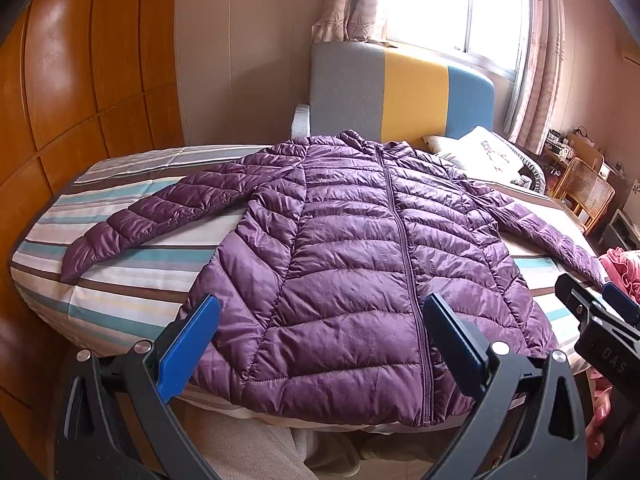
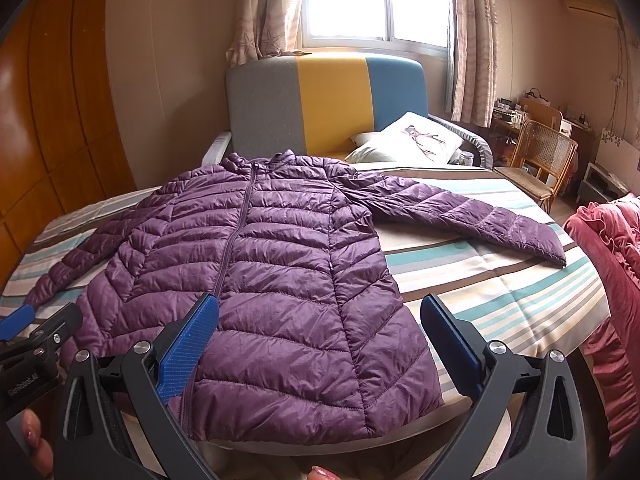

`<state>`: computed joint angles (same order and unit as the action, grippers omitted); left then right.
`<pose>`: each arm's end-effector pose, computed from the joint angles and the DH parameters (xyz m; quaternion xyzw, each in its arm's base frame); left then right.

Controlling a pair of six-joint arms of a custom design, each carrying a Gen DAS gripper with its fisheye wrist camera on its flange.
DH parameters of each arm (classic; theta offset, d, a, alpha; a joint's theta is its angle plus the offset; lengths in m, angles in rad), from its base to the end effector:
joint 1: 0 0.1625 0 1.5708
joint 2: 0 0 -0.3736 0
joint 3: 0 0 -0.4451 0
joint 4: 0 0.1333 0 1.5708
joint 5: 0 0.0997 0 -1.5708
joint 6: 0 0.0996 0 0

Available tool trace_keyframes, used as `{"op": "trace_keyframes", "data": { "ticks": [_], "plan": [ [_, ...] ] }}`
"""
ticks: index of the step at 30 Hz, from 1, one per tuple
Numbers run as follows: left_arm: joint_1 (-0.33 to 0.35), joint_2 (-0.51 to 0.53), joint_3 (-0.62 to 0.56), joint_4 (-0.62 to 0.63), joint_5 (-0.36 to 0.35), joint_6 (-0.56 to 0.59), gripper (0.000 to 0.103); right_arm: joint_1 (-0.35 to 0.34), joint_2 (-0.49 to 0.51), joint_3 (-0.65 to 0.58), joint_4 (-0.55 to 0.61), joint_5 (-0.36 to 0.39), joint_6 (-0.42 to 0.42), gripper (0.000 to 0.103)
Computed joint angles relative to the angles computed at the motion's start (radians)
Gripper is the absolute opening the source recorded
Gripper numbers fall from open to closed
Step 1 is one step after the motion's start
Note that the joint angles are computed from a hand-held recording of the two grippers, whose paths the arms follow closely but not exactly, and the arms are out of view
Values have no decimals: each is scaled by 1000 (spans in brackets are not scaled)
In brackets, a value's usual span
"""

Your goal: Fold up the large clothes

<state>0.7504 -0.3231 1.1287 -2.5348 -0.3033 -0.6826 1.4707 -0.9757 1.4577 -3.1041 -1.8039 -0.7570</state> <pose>-0.4043 -0.6892 -0.0536 0.0086 0.8046 -0.4496 0.3878 0.0360 -0.7448 0.3040 0.2219 -0.8320 0.4115 0.2986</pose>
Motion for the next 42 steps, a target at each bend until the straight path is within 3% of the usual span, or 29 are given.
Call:
{"op": "trace_keyframes", "data": {
  "ticks": [42],
  "plan": [
    [3, -5, 10, 12, -11, -13, 101, -4, -4, -3, 28, -4, 17, 100]
  ]
}}
